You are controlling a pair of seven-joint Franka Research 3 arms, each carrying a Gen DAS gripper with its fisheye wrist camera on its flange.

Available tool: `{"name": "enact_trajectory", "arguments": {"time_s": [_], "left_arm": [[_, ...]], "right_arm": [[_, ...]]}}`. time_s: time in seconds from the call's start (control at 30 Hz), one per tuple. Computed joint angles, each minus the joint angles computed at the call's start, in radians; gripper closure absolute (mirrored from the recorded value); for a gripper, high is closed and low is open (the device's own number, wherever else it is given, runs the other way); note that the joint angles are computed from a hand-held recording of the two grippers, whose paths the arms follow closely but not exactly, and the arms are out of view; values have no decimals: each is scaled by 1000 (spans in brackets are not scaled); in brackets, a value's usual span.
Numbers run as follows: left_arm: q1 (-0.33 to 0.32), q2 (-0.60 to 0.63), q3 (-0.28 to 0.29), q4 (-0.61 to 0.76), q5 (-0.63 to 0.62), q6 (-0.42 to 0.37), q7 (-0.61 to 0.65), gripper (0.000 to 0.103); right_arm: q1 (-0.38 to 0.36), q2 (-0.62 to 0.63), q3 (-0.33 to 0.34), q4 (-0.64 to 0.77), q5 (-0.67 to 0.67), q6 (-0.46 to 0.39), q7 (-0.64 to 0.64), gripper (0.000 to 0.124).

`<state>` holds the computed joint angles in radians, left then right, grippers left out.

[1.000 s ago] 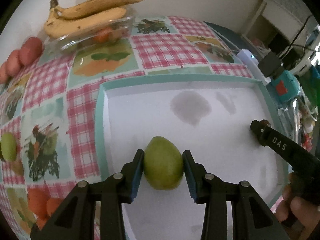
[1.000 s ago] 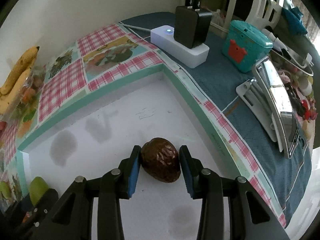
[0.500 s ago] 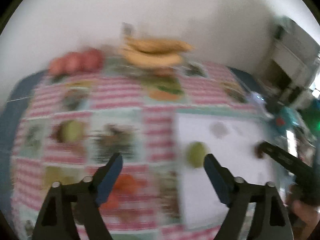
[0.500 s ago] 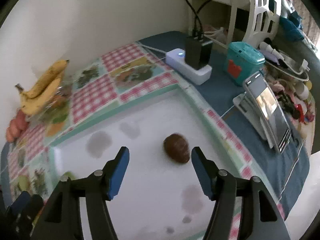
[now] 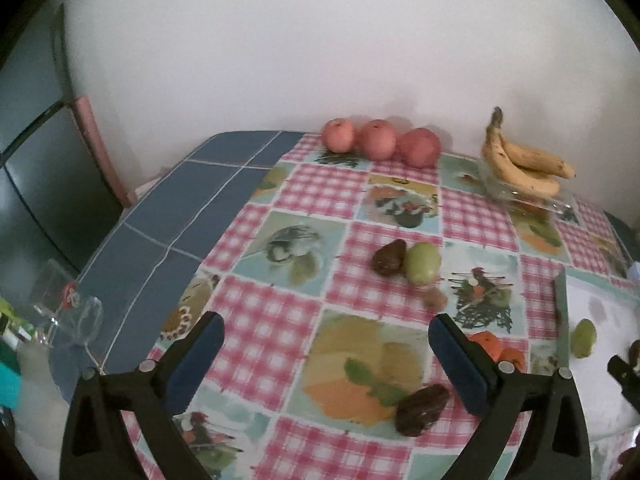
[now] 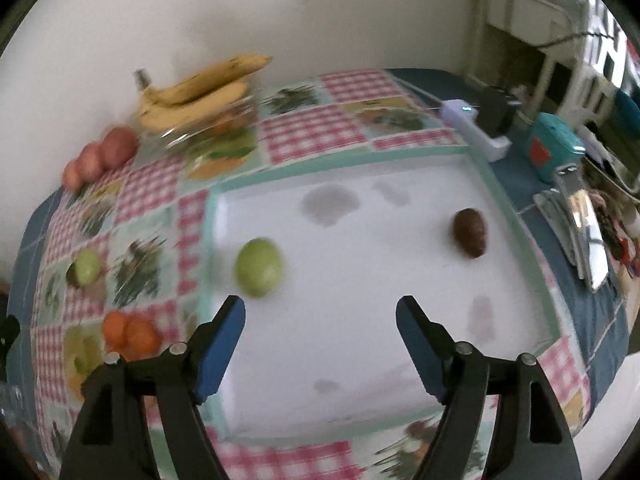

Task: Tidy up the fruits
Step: 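Withdraw both tools from the tray back toward the fruit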

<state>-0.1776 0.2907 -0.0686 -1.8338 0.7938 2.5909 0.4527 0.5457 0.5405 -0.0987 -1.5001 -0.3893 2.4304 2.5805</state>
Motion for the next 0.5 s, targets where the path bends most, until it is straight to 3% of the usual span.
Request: {"name": "enact_trajectory", "arguments": {"time_s": [0.1,0.33,0.5], "left_arm": [[6,-18,6,-21,4,18,-19,0],[8,-19,5,-5,22,-13,-62,0],[10,-6,-3,14,-7,-39,-57,0]], "right_arm": [[14,7,4,5,-8,13,-3,30],[19,8,17,-17,5,123,-57,30],[44,13,-12,-27,-5,188,-53,30]]}}
